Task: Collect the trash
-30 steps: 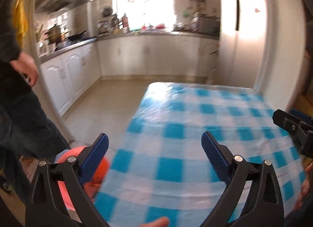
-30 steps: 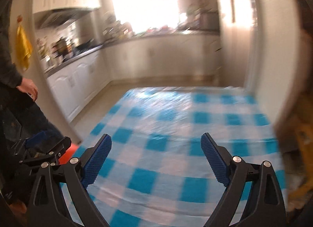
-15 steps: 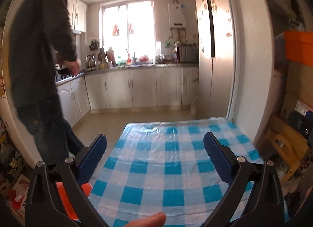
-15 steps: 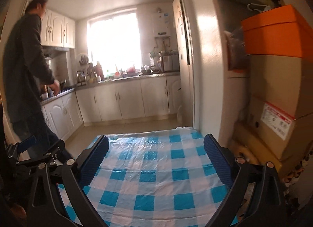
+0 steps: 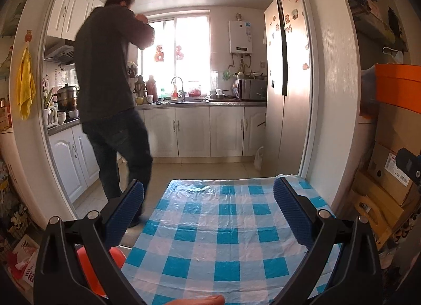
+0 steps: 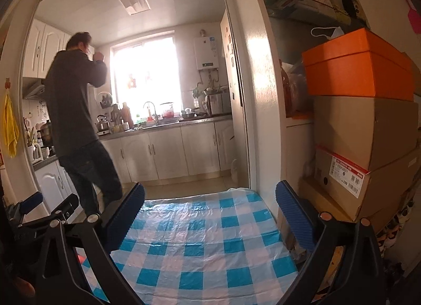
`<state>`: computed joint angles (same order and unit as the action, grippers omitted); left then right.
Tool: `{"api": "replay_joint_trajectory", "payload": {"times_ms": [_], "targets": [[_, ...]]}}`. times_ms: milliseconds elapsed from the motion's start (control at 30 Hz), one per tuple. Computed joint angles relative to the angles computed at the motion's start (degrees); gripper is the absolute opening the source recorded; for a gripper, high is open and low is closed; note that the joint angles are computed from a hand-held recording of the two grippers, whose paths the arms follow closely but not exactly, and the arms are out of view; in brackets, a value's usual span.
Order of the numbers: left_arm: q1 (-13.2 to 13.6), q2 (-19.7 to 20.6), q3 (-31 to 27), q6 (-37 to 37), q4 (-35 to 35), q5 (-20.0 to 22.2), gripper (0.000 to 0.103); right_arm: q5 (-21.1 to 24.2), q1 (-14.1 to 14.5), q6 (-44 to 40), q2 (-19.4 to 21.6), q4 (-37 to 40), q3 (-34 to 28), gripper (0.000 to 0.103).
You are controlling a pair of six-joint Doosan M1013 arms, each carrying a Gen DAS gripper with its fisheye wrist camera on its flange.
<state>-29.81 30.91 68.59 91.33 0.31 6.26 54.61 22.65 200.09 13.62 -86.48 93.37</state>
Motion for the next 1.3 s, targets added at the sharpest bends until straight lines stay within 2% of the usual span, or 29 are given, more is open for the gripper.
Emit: {"api": "replay_joint_trajectory", "payload": {"times_ms": [167,567,1300], "targets": [[-0.02,-0.61,0.91,2.35,-2.32,-0.68,0.099,0.69,0.29,0.2,-0.01,-0.41,0.04,0.098],[-0.21,-0.63,0.8,7.05,-6.4,0.6,0.099,1.97,0.39,1.03,-0.15,0.2,0.23,0.098],[-0.07,-0.18,0.15,5.84,-5.69,1.67,0.099,1.16,-0.02,-0.4,0.41,1.79,-0.33,0.098]]}}
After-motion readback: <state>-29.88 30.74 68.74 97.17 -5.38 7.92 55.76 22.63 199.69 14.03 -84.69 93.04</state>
